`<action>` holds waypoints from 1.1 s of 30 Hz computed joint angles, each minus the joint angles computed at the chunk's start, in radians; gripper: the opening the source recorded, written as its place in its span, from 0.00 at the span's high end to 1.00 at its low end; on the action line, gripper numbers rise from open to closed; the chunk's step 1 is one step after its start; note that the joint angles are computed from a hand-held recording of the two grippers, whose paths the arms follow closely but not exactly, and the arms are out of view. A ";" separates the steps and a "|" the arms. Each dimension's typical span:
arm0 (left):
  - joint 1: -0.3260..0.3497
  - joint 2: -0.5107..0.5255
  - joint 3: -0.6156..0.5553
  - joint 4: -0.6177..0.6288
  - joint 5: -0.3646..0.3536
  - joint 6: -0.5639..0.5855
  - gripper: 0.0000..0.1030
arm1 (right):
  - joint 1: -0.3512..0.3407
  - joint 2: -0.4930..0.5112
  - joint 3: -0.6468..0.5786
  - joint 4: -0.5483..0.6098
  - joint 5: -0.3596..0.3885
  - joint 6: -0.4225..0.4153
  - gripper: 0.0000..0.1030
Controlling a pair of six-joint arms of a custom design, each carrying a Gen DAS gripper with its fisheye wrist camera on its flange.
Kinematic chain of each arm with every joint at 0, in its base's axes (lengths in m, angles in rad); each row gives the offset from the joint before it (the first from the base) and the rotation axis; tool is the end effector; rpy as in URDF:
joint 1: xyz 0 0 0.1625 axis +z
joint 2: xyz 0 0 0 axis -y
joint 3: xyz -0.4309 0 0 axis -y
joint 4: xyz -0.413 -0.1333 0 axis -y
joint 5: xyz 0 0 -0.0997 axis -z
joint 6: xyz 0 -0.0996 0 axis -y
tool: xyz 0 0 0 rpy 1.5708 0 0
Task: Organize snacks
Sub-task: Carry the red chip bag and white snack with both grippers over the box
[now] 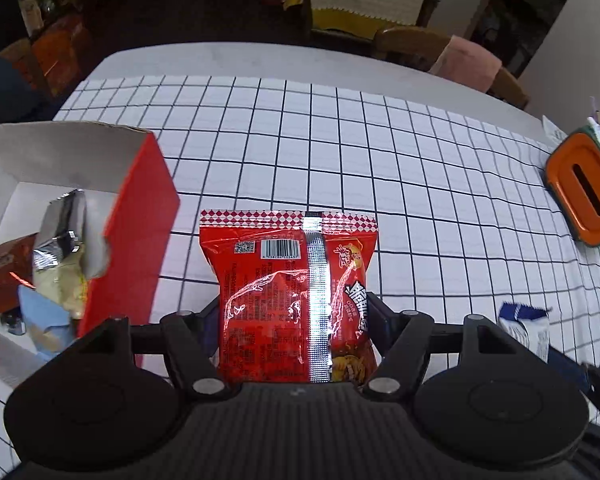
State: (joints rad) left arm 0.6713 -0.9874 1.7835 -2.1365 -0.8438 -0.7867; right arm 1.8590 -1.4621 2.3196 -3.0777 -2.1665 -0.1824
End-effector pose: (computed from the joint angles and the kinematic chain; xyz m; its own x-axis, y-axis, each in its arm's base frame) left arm -0.3507 -0.5333 0.1318 -0.7840 0.0511 -0.6186 0.2934 0.9087 -0.2969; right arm 0.2011 -0.4058 0.2732 -0.8342 -0.0500 0.5492 -0.3841 0.7673 -0.5136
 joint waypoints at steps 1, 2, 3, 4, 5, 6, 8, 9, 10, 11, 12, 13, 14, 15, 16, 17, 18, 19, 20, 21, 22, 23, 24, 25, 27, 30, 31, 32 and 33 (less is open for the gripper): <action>-0.007 -0.020 0.015 0.000 0.002 0.005 0.33 | 0.009 0.002 -0.002 0.002 0.000 -0.002 0.57; -0.013 -0.041 0.030 -0.002 0.003 0.015 0.33 | 0.016 0.004 -0.006 0.005 0.001 -0.004 0.57; -0.019 -0.061 0.045 -0.001 0.006 0.022 0.33 | 0.025 0.009 -0.009 0.008 0.000 -0.004 0.57; -0.024 -0.082 0.058 0.004 0.010 0.025 0.33 | 0.032 0.013 -0.014 0.011 0.000 -0.005 0.57; -0.027 -0.101 0.070 0.008 0.012 0.031 0.33 | 0.040 0.019 -0.018 0.012 -0.001 -0.006 0.57; -0.030 -0.121 0.082 0.010 0.015 0.037 0.33 | 0.048 0.026 -0.023 0.012 -0.001 -0.005 0.57; -0.035 -0.161 0.107 0.016 0.019 0.042 0.33 | 0.059 0.042 -0.033 0.008 0.002 -0.009 0.57; -0.036 -0.181 0.119 0.019 0.022 0.046 0.33 | 0.068 0.053 -0.039 0.007 0.002 -0.007 0.57; -0.037 -0.201 0.129 0.026 0.027 0.048 0.33 | 0.078 0.063 -0.044 0.007 0.003 -0.003 0.57; -0.038 -0.219 0.138 0.034 0.031 0.049 0.33 | 0.087 0.075 -0.051 0.007 0.004 0.001 0.57; -0.039 -0.237 0.146 0.042 0.034 0.052 0.33 | 0.096 0.088 -0.058 0.007 0.004 0.005 0.57; -0.040 -0.257 0.155 0.050 0.038 0.056 0.33 | 0.104 0.101 -0.066 0.006 0.005 0.008 0.57; -0.041 -0.277 0.164 0.056 0.045 0.060 0.33 | 0.113 0.118 -0.075 0.004 0.005 0.011 0.57; -0.042 -0.294 0.172 0.061 0.054 0.065 0.33 | 0.121 0.134 -0.084 0.001 0.004 0.013 0.57; -0.043 -0.312 0.179 0.067 0.063 0.072 0.33 | 0.132 0.152 -0.095 -0.001 0.003 0.017 0.57; -0.042 -0.328 0.185 0.071 0.073 0.080 0.33 | 0.141 0.170 -0.105 -0.004 0.002 0.021 0.57; -0.041 -0.344 0.191 0.076 0.083 0.085 0.33 | 0.150 0.188 -0.116 -0.005 0.001 0.024 0.57; -0.039 -0.361 0.195 0.082 0.091 0.093 0.33 | 0.159 0.206 -0.128 -0.008 -0.002 0.026 0.57; -0.035 -0.377 0.199 0.086 0.098 0.102 0.33 | 0.167 0.223 -0.139 -0.010 -0.003 0.029 0.57; -0.030 -0.392 0.202 0.088 0.104 0.110 0.33 | 0.175 0.241 -0.149 -0.014 -0.005 0.033 0.57; -0.025 -0.406 0.204 0.091 0.110 0.118 0.33 | 0.185 0.261 -0.161 -0.015 -0.008 0.038 0.57; -0.019 -0.420 0.206 0.094 0.116 0.126 0.33 | 0.193 0.278 -0.172 -0.017 -0.010 0.041 0.57; -0.013 -0.432 0.207 0.097 0.122 0.133 0.33 | 0.200 0.295 -0.184 -0.017 -0.011 0.044 0.57; -0.005 -0.445 0.208 0.102 0.128 0.139 0.33 | 0.207 0.317 -0.198 -0.022 -0.012 0.045 0.57; 0.011 -0.469 0.209 0.112 0.136 0.152 0.33 | 0.220 0.351 -0.219 -0.026 -0.015 0.050 0.57; 0.037 -0.505 0.209 0.121 0.148 0.184 0.33 | 0.238 0.401 -0.252 -0.034 -0.021 0.059 0.57; 0.046 -0.515 0.208 0.124 0.153 0.194 0.33 | 0.247 0.418 -0.262 -0.036 -0.025 0.065 0.57; 0.056 -0.524 0.207 0.124 0.157 0.205 0.33 | 0.252 0.436 -0.275 -0.038 -0.028 0.068 0.57; 0.066 -0.532 0.206 0.124 0.161 0.217 0.33 | 0.257 0.454 -0.288 -0.038 -0.032 0.074 0.57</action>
